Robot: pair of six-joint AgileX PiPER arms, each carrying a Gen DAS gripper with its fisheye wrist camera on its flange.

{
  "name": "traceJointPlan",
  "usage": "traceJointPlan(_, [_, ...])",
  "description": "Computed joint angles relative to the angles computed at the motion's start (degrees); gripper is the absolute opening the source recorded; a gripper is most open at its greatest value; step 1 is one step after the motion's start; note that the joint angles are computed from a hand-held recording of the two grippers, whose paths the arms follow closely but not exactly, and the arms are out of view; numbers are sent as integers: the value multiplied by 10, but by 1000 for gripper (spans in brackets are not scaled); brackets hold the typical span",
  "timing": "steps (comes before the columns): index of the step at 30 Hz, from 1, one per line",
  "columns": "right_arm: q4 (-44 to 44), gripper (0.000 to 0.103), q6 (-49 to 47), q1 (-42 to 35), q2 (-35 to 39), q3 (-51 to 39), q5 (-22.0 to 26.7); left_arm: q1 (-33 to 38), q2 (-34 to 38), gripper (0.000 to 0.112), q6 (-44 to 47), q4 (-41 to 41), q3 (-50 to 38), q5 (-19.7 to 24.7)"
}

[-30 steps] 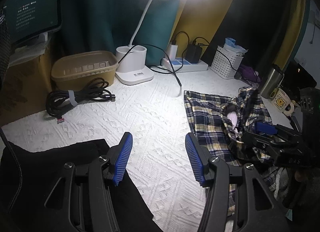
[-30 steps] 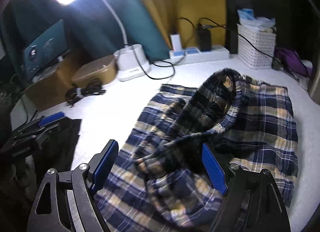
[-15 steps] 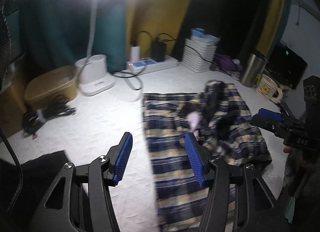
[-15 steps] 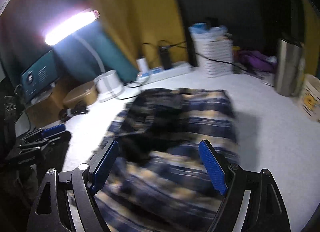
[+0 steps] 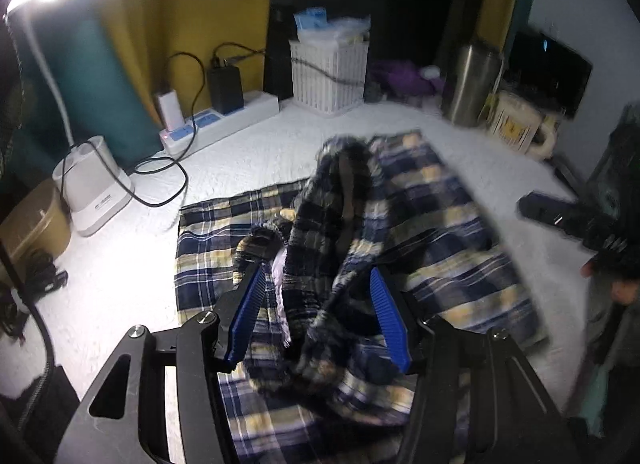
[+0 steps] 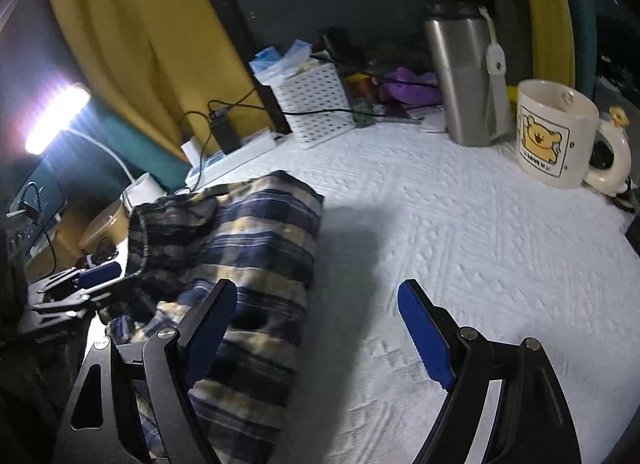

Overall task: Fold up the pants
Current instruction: 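Grasp the elastic waistband with the left gripper while the right gripper grasps the pants edge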

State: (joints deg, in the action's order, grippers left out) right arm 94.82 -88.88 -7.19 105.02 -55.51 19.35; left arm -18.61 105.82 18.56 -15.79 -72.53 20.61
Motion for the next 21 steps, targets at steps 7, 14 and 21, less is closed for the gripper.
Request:
traceJointPlan(7, [9, 84, -12, 1, 21, -8, 16, 24, 10, 10, 26, -37, 6, 2])
traceJointPlan(14, [21, 84, -26, 31, 19, 0, 14, 83, -21, 9, 68, -133, 48, -1])
traceJointPlan(21, [-6, 84, -6, 92, 22, 0, -50, 105, -17, 15, 92, -160, 61, 10])
